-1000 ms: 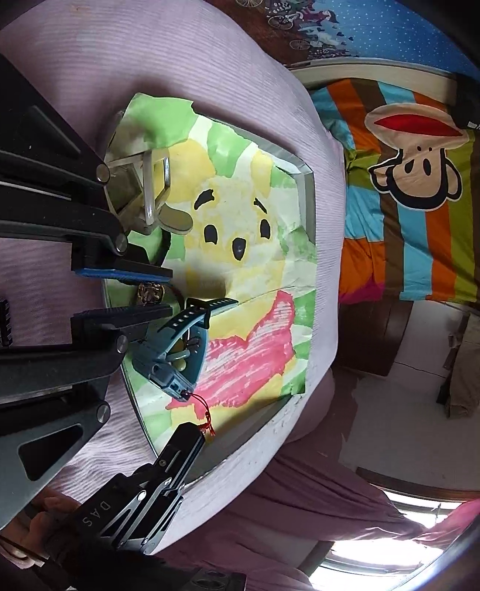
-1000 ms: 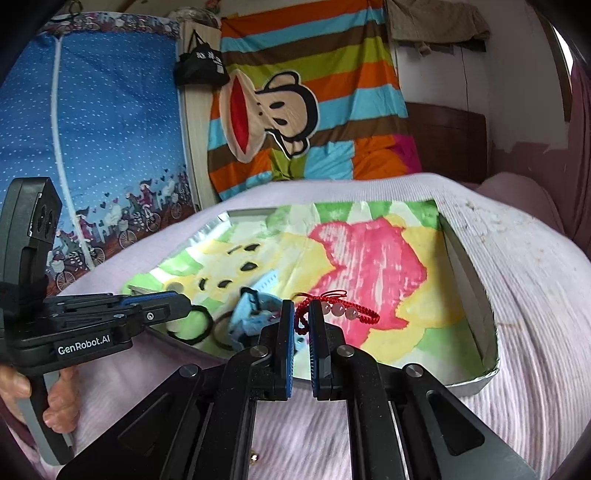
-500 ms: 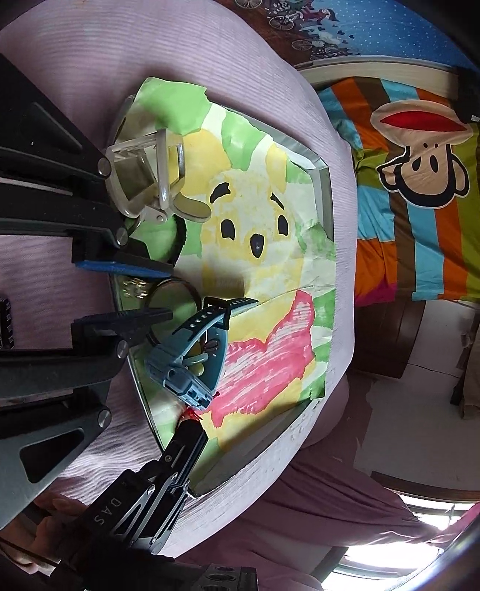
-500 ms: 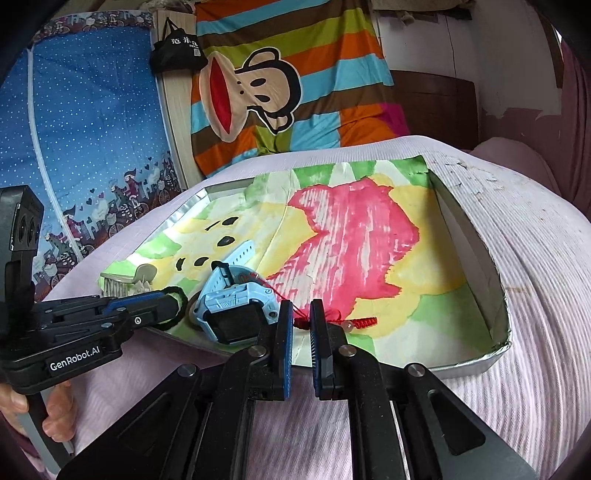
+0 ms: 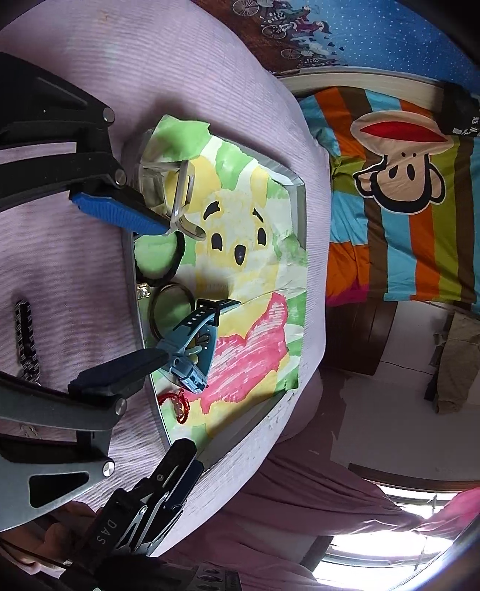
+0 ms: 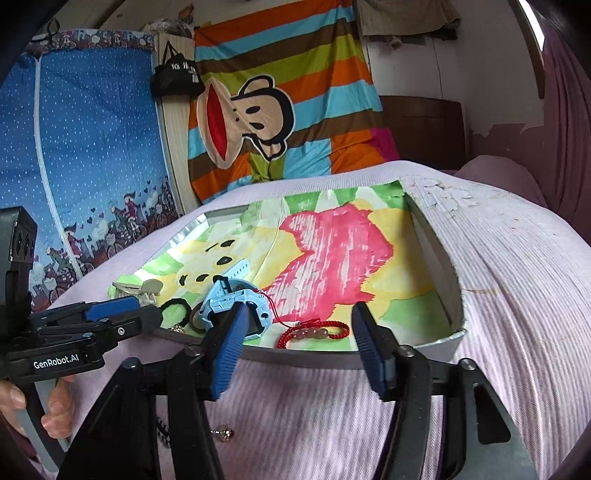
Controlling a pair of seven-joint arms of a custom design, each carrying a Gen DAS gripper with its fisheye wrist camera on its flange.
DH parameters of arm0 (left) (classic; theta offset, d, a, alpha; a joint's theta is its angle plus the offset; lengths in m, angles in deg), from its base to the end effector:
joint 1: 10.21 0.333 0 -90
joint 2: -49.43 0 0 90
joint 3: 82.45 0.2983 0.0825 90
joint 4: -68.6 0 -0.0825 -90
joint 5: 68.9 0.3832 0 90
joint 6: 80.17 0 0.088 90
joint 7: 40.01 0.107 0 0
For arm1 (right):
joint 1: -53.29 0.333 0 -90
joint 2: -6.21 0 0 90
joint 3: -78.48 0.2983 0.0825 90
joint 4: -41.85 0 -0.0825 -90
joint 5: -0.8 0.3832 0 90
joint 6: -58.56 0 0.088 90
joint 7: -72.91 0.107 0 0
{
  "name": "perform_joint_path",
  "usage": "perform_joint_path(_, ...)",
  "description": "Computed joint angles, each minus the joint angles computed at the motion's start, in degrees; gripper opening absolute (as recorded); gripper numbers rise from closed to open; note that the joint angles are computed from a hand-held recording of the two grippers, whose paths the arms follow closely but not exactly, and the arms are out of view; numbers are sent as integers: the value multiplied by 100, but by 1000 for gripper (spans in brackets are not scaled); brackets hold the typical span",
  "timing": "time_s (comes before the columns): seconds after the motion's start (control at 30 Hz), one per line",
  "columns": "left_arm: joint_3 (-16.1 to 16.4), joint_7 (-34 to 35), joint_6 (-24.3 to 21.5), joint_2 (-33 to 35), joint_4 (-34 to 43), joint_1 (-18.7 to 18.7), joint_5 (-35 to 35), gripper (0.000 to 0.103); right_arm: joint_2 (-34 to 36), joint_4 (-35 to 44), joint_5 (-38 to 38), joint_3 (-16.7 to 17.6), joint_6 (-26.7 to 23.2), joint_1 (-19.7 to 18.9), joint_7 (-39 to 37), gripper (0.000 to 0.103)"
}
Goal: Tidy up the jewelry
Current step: 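Open both tools and move them back toward the remaining items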
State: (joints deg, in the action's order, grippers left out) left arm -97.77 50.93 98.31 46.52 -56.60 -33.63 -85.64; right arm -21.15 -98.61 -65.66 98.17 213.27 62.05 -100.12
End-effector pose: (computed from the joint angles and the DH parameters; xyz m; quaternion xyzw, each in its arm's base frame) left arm 0.4598 -0.3402 0.5100 -0.4833 0.7382 -0.4475 0.1458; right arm 0.3811 0.2540 0.5033 -0.5271 0.6735 -0.3574 0.3753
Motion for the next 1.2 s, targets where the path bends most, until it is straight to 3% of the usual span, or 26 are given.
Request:
perform_joint_path(0.03, -3, -9, 101, -65, -95, -3, -12, 72, -97, -60, -65, 26, 5, -13, 106, 60)
perform_joint_path(0.1, -208, -553, 400, -206, -336, 276, 511, 100, -295, -188, -189, 98, 18, -40, 346, 71)
perform_joint_path(0.17, -538, -1119, 949, -390, -677, 702, 1041, 103, -486, -319, -298, 172, 38, -54, 558, 92)
perform_joint_path(0.2, -441, -1166, 1149, -460, -807, 615, 1096, 103, -591, -385, -349, 224, 24, -63, 675, 98)
perform_joint_path(0.23, -144, -1244, 1230, -523, -905, 337, 1202, 103, -709, -461, -419, 279, 16, -76, 815, 102)
perform_joint_path(0.43, 559, -1701, 1513, -813, -1340, -238, 1744, 103, -1230, -819, -471, 475, -46, 4, 1269, 102)
perform_joint_path(0.53, 371, -1761, 1719, -946, -1568, -24, 1861, 103, -1504, -999, -338, 587, -140, 100, 1308, 102)
perform_joint_path(0.67, -338, -1556, 1927, -1135, -1839, 602, 1561, 103, -1797, -1223, -91, 732, -200, 199, 1327, 102)
perform_joint_path(0.8, -658, -1371, 2074, -1254, -2022, 828, 1334, 103, -2060, -1373, 194, 876, -328, 251, 1204, 102)
perform_joint_path(1.2, -178, -1442, 1893, -1407, -2262, 419, 1713, 103, -2178, -1513, 1258, 1005, -638, 537, 3, 102)
